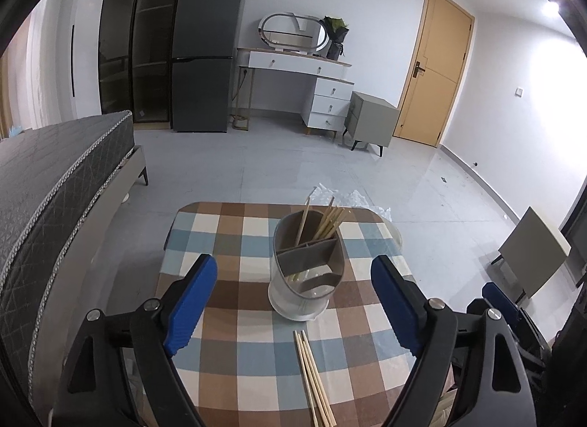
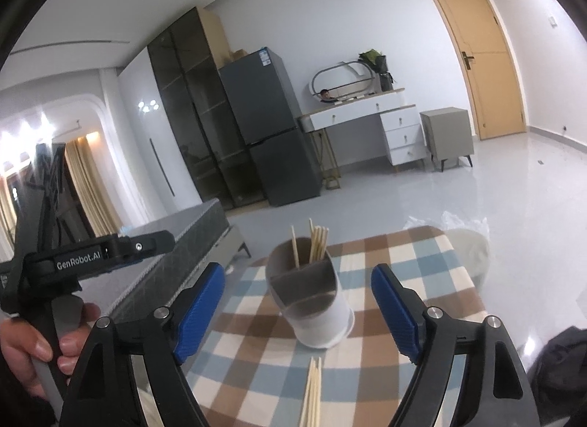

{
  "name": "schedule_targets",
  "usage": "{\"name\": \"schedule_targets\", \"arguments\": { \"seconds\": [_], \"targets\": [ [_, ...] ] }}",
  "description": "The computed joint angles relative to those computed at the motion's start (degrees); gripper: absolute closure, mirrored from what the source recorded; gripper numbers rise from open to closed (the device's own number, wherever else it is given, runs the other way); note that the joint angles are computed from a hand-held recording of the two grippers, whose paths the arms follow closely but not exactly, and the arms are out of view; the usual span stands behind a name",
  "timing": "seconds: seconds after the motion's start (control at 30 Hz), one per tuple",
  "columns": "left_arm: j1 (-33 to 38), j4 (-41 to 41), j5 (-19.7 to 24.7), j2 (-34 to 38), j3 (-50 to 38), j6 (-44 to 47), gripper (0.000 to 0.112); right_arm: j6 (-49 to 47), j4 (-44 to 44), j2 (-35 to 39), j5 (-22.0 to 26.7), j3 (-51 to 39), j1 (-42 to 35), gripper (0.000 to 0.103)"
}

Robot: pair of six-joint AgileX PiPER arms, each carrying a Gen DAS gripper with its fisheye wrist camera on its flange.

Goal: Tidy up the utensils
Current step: 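Withdraw both grippers from the holder toward the remaining chopsticks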

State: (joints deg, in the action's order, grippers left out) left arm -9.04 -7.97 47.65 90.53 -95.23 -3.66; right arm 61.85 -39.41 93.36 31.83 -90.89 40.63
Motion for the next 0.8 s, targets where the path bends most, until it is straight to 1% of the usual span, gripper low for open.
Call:
{"name": "schedule_targets", "arguments": {
  "seconds": [0.17, 0.3, 0.37, 0.57, 0.63, 0.7, 0.8],
  "targets": [
    [-0.5, 1.2, -3.7, -2.2, 5.9, -1.1, 0.029, 3.7, -4.1, -1.3, 0.1, 3.7, 1.4, 0.010],
    [-0.3, 1.2, -6.2, -3.0, 9.8, -1.2, 0.029, 5.9, -6.3, -1.8, -0.2, 6.5, 1.7, 0.005],
    [-0.2, 1.0, -7.5, -2.8, 11.5, -1.2, 0.029, 7.2, -7.6, -1.9, -0.5, 7.8, 1.8, 0.001],
    [-0.8, 2.8, -10.0, -2.4, 15.8, -3.6, 0.029, 8.4, -7.8, -1.7, -3.2, 11.1, 1.4, 0.000],
    [-1.3, 3.8, -10.8, -1.8, 16.9, -4.4, 0.029, 4.6, -2.9, -0.8, -4.0, 10.9, 0.4, 0.000],
    [-1.5, 4.0, -11.2, -1.1, 17.3, -4.6, 0.029, -2.8, 6.5, 0.5, -4.6, 10.1, -1.3, 0.000],
    [-1.4, 3.4, -12.4, -0.4, 18.6, -4.3, 0.029, -10.4, 16.2, 2.3, -5.0, 9.5, -3.2, 0.000]
  ]
}}
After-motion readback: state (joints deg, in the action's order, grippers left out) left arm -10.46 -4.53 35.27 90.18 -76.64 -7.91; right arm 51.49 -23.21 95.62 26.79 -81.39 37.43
